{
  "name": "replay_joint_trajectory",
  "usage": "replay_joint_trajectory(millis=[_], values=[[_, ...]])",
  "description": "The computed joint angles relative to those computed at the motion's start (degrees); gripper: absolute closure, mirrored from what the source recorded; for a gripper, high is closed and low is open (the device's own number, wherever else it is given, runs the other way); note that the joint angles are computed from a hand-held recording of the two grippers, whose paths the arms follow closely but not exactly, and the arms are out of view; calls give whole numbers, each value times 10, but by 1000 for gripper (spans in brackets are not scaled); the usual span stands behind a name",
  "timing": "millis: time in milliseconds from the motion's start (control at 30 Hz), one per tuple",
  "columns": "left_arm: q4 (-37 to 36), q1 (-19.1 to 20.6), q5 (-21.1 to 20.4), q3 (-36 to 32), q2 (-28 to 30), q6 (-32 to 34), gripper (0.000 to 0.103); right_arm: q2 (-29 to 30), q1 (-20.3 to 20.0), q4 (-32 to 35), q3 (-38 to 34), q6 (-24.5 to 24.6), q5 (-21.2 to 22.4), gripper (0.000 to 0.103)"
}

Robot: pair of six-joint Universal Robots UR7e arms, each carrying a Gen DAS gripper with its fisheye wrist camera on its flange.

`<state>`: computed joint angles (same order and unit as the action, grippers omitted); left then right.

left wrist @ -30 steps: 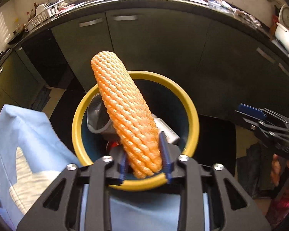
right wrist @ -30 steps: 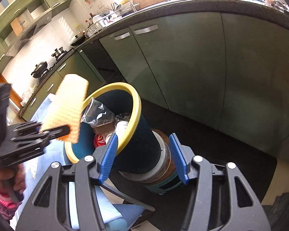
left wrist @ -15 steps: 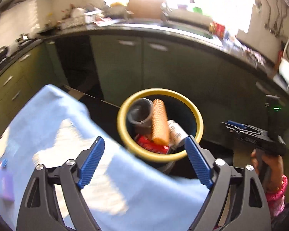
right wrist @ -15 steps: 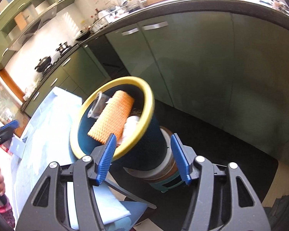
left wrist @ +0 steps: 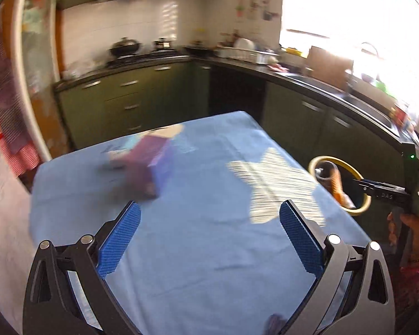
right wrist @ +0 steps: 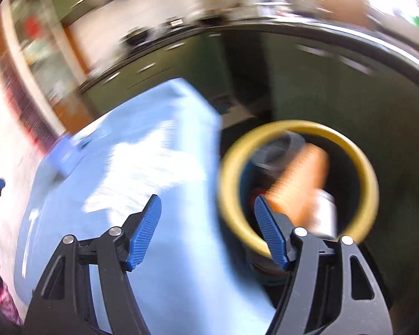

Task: Collect trash
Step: 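Grasp the purple cosmetic box with the right gripper and lift it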

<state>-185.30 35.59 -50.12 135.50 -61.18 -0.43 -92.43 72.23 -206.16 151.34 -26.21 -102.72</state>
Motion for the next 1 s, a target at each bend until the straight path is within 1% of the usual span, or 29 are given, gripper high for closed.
replay_joint_trajectory(millis=[100,133,167,300,333,400,433,500,533,600,667,733,833,900,1000], values=[[-25,20,34,33,-44,6,5,75,87,29,-53,-26,-31,32],[-33,25,40,42,-55,11,5,94,109,47,-70,-35,-35,30],[-40,31,45,50,-63,15,5,117,132,70,-93,-48,-32,27],[-49,53,54,67,-89,20,5,203,193,123,-169,-115,-12,12],[-47,60,50,69,-94,18,5,222,203,127,-185,-132,-5,11],[-44,76,40,71,-107,22,5,259,214,147,-226,-161,13,9],[-47,76,41,73,-105,20,5,272,214,156,-244,-168,22,8],[-52,82,36,76,-105,23,5,297,213,198,-288,-171,43,7],[-53,84,34,78,-108,24,5,309,214,212,-307,-174,46,7],[-51,77,39,77,-100,17,5,332,216,224,-336,-192,40,7],[-48,81,38,75,-100,19,5,354,222,236,-362,-208,27,7],[-46,86,31,70,-97,20,5,367,224,248,-375,-230,26,7],[-47,94,23,66,-90,21,5,397,234,225,-394,-262,1,7],[-47,97,20,64,-86,23,5,413,235,220,-409,-268,-8,7],[-48,99,19,62,-83,24,5,424,231,242,-428,-267,-6,7]])
